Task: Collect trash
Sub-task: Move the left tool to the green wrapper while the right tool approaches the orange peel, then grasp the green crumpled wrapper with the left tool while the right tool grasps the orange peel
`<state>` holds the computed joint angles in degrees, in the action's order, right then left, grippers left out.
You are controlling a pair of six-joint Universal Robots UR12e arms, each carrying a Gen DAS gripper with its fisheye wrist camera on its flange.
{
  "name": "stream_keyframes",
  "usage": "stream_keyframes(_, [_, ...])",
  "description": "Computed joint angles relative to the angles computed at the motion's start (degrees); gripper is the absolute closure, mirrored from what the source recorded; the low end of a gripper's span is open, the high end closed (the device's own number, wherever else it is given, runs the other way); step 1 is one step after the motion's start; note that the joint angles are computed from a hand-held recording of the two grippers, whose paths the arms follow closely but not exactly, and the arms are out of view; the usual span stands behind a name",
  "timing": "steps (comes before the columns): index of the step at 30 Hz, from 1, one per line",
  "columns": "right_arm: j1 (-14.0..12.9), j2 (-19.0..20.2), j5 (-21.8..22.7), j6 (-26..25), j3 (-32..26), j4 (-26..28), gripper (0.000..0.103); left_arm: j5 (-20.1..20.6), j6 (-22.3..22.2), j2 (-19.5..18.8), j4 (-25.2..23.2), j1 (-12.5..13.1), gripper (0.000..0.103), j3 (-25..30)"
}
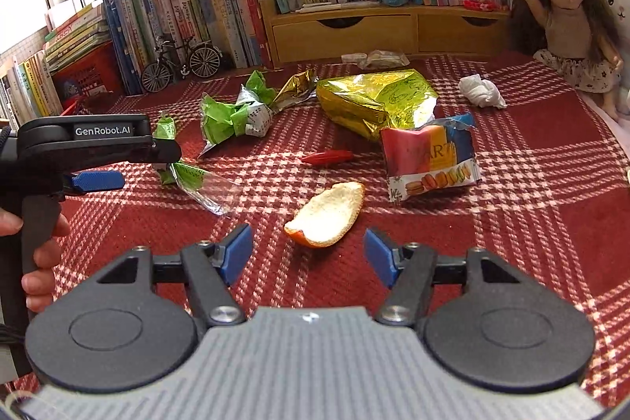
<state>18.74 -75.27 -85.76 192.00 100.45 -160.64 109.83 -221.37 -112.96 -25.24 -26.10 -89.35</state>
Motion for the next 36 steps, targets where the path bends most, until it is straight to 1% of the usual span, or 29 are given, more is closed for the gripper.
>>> stream_keyframes(2, [-0.37,0.83,1.17,0.2,-0.89,1.48,0.026,-0.04,-1.02,-0.93,-1.59,0.22,0.025,1.05])
stream_keyframes(4, [-0.47,1.7,1.58,0.07,-1.96,3.17,0.025,-0.09,-1.65,-1.75,-2.69,0.35,0.027,1.99])
stream_keyframes(5, [-0.36,2.23,1.18,0.12,-2.57,4.09,0.025,0.62,-1.45,-2.09,-2.95,0.21,0.033,2.34])
stream_keyframes(6, [-0.26,2.69,0.8,0.16,-3.04,4.59,0.025,1.93,-0.59,-2.39,-2.69,-0.12,0.061,2.5])
stream_keyframes(7, [-0.07,2.98,0.11,0.07,-3.23,4.27,0.03,2.73,1.04,-2.56,-2.55,-0.41,0.063,2.61])
stream_keyframes(8, [0.19,3.14,-0.52,-0.38,-3.47,4.22,0.043,3.08,2.59,-2.54,-2.63,-0.63,0.066,2.58])
stream_keyframes(10, [0.66,2.99,-2.28,-1.02,-3.45,4.17,0.054,2.83,5.57,-2.1,-0.88,-0.93,0.067,1.69])
stream_keyframes(11, [0.56,2.79,-1.65,-1.24,-3.18,3.94,0.057,2.67,6.48,-1.78,-0.15,-1.06,0.067,1.22])
stream_keyframes(14, [0.27,1.94,-0.36,-1.53,-2.06,2.92,0.06,2.44,6.51,-0.77,0.63,-1.17,0.067,0.04])
stream_keyframes(17, [-0.06,0.8,1.39,-0.27,-0.73,1.94,0.061,0.78,6.39,0.94,0.91,-1.17,0.067,-1.51])
stream_keyframes(19, [-0.09,0.02,2.12,-0.4,0.13,1.43,0.061,0.11,8.07,2.18,2.36,-1.48,0.067,-2.93])
stream_keyframes(23, [-0.07,-1.77,3.8,-1.03,1.83,0.79,0.061,-0.12,12.8,4.36,4.68,-2.68,0.067,-5.38])
stream_keyframes(25, [0.01,-2.6,4.51,-1.27,2.56,0.68,0.061,-0.95,14.23,5.41,5.58,-3.2,0.067,-6.57])
stream_keyframes(28, [0.18,-3.88,5.3,-1.65,3.7,0.47,0.061,-1.94,15.79,6.88,6.23,-3.9,0.067,-8.14])
stream_keyframes(36, [0.28,-7.66,7.52,-1.99,7.11,0.62,0.06,-2.79,19.78,10.71,7.61,-5.89,0.067,-12.36])
